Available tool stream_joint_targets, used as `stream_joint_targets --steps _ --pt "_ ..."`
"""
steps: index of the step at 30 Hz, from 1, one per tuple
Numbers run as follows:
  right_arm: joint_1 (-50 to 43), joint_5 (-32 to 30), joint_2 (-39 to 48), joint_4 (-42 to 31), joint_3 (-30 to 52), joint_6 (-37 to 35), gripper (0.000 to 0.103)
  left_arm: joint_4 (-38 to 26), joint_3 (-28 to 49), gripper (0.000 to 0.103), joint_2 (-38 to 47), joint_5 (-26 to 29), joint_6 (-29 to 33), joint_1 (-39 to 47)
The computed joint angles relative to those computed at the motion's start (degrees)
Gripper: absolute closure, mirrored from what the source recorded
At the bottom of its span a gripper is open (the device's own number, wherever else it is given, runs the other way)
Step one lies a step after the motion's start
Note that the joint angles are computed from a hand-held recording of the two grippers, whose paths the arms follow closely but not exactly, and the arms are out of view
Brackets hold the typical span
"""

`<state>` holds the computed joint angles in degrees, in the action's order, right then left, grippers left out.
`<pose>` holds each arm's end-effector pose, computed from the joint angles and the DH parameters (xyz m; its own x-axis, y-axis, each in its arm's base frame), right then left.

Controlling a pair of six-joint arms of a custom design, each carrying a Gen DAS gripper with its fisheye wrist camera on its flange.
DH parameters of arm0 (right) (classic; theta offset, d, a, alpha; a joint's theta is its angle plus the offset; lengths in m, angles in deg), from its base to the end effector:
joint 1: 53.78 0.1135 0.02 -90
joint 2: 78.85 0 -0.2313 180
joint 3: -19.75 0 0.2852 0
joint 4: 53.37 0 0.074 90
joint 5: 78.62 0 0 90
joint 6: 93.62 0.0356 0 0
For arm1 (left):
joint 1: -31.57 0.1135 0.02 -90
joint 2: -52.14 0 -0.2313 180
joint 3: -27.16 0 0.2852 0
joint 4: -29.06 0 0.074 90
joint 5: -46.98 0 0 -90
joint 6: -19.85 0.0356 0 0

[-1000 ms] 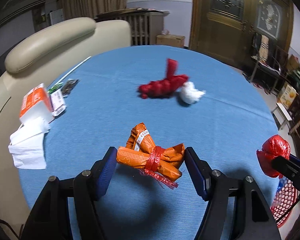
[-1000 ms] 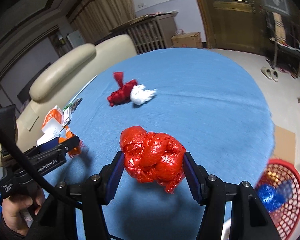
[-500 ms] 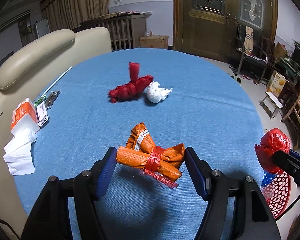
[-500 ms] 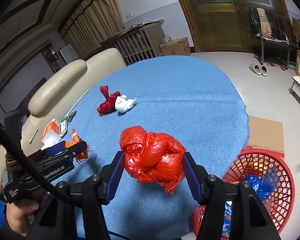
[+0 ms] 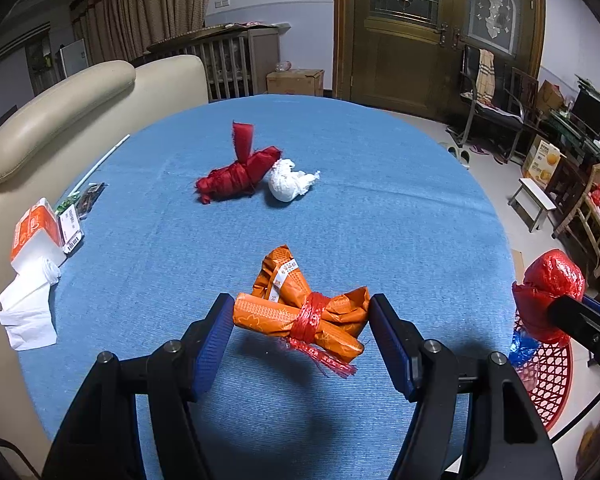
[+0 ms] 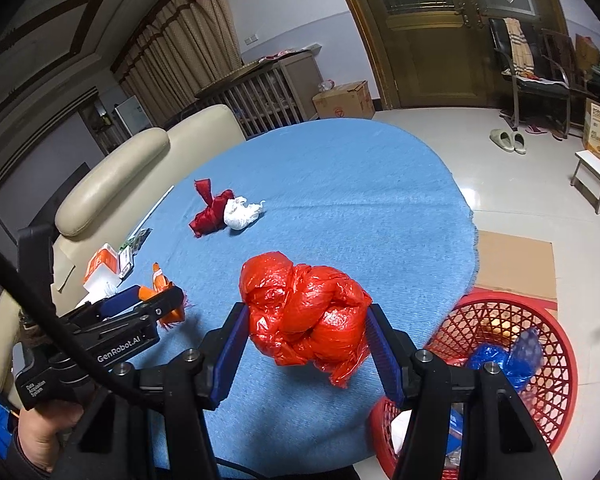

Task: Collect trash
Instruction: 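Carry the orange package and red bag over the red basket and open both tools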

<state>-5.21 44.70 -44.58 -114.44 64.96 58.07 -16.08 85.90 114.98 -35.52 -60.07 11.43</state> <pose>0.1307 0.1186 0.2182 -0.5873 0.4463 -0.6752 0.2605 0.8941 0.3644 0.2521 -0.0974 0.2161 -0.6264 0.4146 -0.6601 0.5393 0.8419 0.0169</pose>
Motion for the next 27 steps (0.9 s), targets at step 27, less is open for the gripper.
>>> stream_joint_targets --steps 27 --pt "10.9 10.4 -10.2 -24.9 0.2 20.2 0.041 -1.2 -2.4 0.033 -3.7 -0.7 -3.1 -10.4"
